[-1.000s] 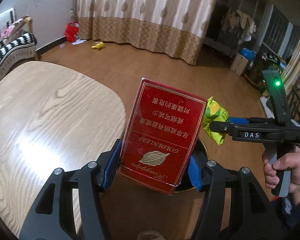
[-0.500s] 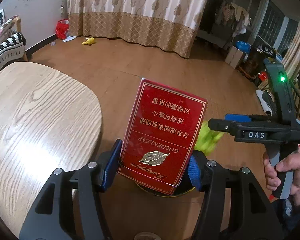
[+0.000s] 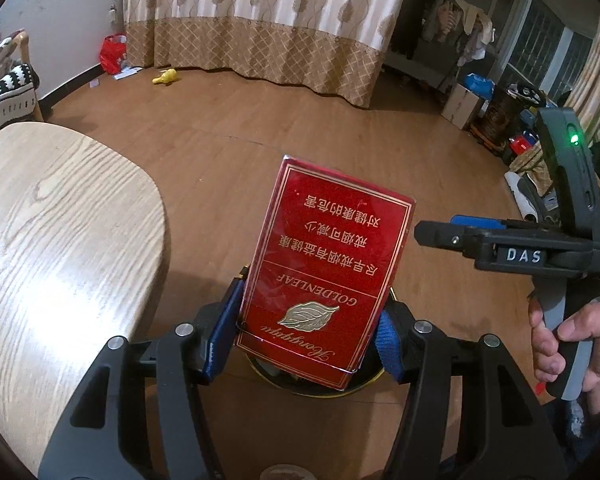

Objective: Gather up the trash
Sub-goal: 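Open the right gripper to drop the popcorn bag while the left drops the red box, then move both open grippers back over the trash pile on the table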

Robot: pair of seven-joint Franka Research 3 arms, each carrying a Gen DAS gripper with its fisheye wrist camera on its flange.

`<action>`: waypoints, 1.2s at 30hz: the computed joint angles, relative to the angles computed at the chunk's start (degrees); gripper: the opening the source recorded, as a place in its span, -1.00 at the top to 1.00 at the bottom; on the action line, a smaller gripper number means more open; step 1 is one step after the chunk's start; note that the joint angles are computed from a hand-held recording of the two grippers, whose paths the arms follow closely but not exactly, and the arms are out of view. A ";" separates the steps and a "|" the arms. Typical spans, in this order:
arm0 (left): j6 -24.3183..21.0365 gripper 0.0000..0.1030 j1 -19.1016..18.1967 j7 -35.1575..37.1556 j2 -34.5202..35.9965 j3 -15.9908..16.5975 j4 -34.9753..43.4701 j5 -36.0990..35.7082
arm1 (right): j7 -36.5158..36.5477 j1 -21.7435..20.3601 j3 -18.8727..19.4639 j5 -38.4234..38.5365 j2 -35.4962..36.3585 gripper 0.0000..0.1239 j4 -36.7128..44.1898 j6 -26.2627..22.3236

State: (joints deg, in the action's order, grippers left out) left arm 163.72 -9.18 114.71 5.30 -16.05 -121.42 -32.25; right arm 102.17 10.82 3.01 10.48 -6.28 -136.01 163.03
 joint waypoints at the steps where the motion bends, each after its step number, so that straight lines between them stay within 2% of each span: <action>1: -0.36 -0.14 0.13 0.72 0.19 -0.11 0.23 -0.50 | 0.03 -0.03 -0.02 0.00 -0.10 -0.27 -0.22 0.23; 3: -0.26 -0.20 0.14 1.83 0.72 -0.42 0.54 -1.25 | 1.13 -0.39 0.18 -1.05 -0.33 -0.29 -0.56 0.53; 4: -0.12 -0.36 0.13 1.95 0.96 -0.55 0.65 -1.40 | 1.28 -0.43 0.15 -1.09 -0.36 -0.29 -0.59 0.60; 7: -0.03 -0.50 0.31 1.56 1.52 -0.73 0.96 -1.47 | 1.59 -0.64 -0.01 -0.98 -0.66 -0.29 -1.00 1.23; 19: 0.94 -0.58 0.69 1.80 -0.76 -0.68 -0.99 -2.87 | 0.56 -0.48 0.10 -0.48 -0.76 -0.29 -0.86 0.86; 23: 2.26 -0.71 -0.09 2.61 -4.82 1.21 -4.37 -3.95 | 0.22 0.22 0.51 -0.25 -0.25 -0.29 0.23 0.70; 27: 3.95 -0.81 -1.36 0.92 -11.32 5.00 -9.44 -3.56 | 2.06 1.33 1.86 -2.29 1.03 -0.39 2.45 0.77; 29: 4.98 -0.87 -1.03 -1.79 -14.66 6.49 -12.29 -0.60 | 2.06 2.74 2.53 -2.39 2.19 -0.39 4.35 0.77; 32: 6.25 -0.87 2.67 -8.71 -21.04 7.36 -18.11 7.31 | 2.44 5.37 3.76 -2.84 4.39 -0.40 7.91 0.90; 36: 4.91 -0.87 10.22 -16.92 -31.05 8.48 -25.83 15.35 | 0.01 10.13 5.69 -1.51 8.77 -0.40 14.95 -0.38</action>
